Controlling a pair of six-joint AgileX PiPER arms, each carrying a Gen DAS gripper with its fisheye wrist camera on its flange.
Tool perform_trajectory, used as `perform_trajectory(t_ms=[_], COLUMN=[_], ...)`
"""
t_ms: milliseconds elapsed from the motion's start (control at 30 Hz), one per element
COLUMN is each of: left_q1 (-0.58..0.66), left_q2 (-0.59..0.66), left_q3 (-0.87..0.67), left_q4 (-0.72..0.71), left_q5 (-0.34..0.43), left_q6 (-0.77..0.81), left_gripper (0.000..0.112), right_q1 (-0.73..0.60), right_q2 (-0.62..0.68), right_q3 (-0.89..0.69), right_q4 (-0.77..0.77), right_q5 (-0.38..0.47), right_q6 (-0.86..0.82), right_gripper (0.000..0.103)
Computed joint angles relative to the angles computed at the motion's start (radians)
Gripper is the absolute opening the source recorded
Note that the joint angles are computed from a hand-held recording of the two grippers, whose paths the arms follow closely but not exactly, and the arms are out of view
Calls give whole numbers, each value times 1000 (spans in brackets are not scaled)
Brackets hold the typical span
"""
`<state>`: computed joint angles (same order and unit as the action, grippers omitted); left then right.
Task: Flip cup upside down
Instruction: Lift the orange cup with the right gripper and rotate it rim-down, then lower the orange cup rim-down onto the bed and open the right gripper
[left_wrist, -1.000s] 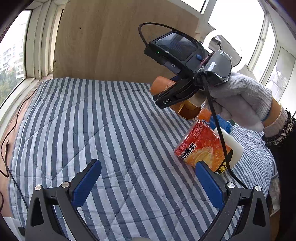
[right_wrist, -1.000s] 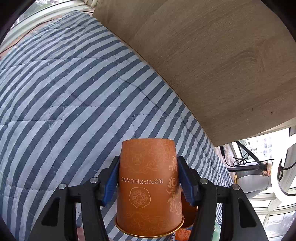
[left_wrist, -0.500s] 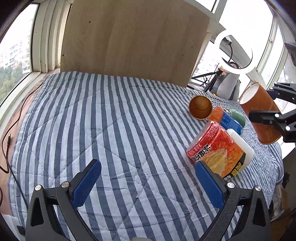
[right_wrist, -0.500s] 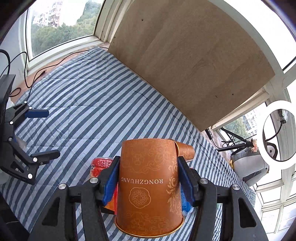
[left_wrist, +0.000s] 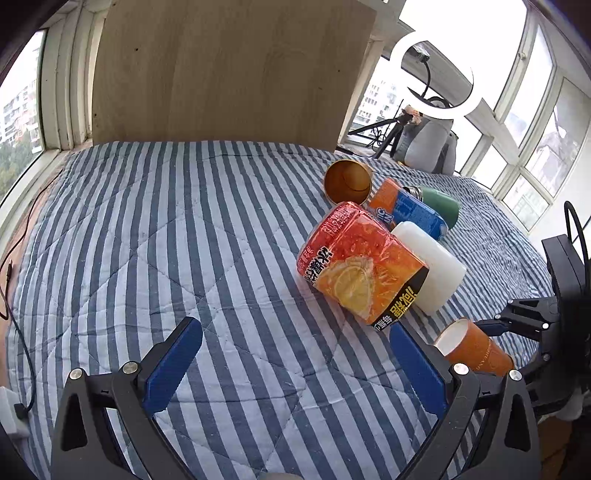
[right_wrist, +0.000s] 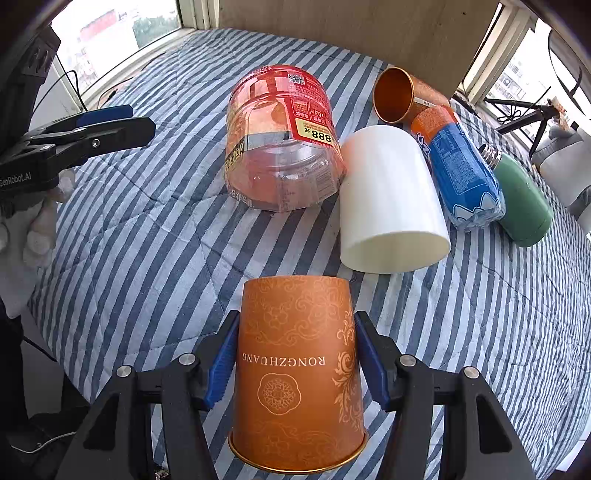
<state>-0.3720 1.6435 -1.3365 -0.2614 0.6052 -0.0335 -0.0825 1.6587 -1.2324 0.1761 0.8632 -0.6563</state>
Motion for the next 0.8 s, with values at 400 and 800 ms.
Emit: perform_trajectory(t_ms=[400,800], left_q1=[-136,-255], left_q2=[-32,265], left_q3=[-3,-279], left_q4=[48,-189], left_q5=[70,156], left_q6=[-253,-343], left_gripper=[103,102], right_q1=[-369,-794], right_q2=[-144,-77], right_q3=[186,241], right_q4=[544,793], right_q5=[36,185], right_q6=[-594,-992], right_gripper=[68,68])
